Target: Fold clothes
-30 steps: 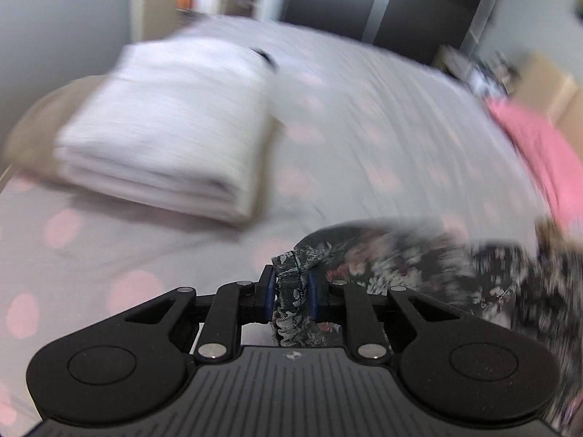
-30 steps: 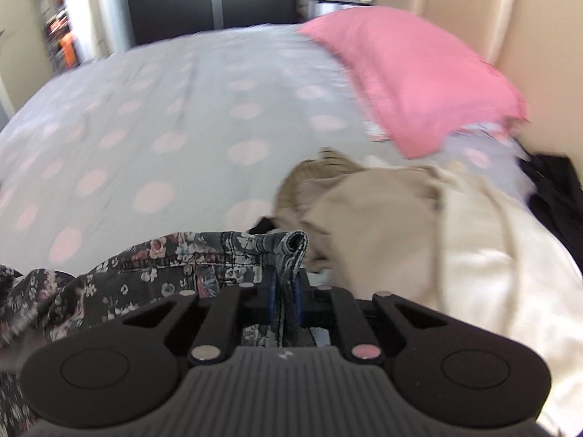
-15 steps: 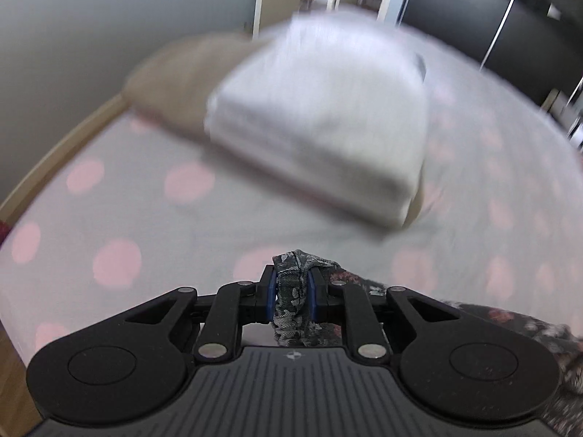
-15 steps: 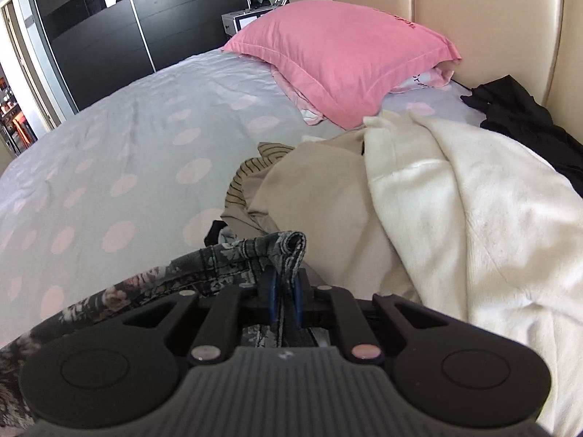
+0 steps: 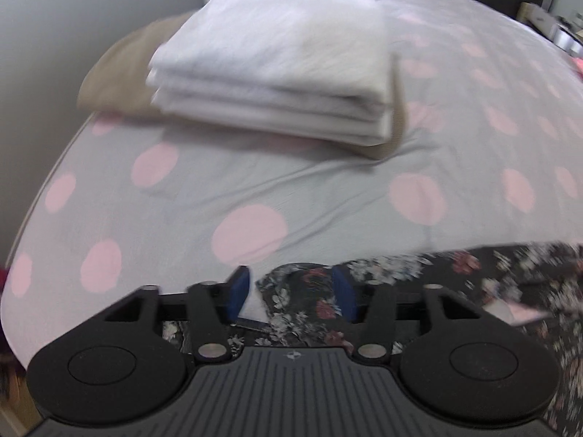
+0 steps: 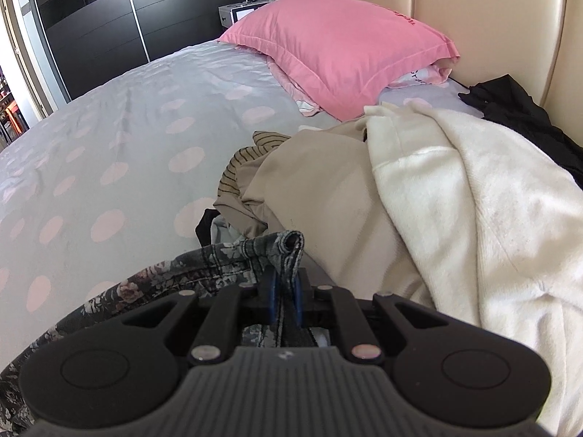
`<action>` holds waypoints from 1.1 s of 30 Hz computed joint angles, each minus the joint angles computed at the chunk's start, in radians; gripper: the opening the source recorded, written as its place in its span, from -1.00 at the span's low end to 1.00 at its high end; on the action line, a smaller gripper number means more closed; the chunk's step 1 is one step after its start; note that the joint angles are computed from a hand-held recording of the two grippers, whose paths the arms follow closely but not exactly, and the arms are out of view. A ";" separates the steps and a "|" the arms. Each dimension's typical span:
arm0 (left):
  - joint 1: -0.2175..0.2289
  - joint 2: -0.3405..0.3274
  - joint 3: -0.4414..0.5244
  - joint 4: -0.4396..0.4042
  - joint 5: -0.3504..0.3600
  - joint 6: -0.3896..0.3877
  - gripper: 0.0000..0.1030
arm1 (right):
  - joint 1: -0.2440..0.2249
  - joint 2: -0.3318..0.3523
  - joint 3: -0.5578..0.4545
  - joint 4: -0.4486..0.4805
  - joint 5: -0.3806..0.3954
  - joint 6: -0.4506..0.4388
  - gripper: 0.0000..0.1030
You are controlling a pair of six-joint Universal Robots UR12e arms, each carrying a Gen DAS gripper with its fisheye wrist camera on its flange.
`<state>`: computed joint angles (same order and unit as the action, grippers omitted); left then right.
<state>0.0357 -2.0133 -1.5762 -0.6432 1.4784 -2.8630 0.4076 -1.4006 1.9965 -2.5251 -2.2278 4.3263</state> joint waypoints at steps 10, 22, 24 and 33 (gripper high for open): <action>-0.026 0.051 -0.082 -0.108 -0.084 0.414 0.24 | 0.005 0.000 0.002 -0.008 -0.005 -0.011 -0.77; -0.047 0.012 -0.072 -0.080 0.050 0.364 -0.83 | 0.002 0.002 0.001 -0.005 0.000 -0.010 -0.77; -0.041 0.013 -0.066 -0.069 0.022 0.321 -0.96 | 0.001 0.002 0.001 -0.005 0.002 -0.011 -0.77; -0.014 0.018 -0.040 0.162 -0.094 0.104 -1.00 | 0.001 0.005 -0.001 0.007 0.002 -0.010 -0.77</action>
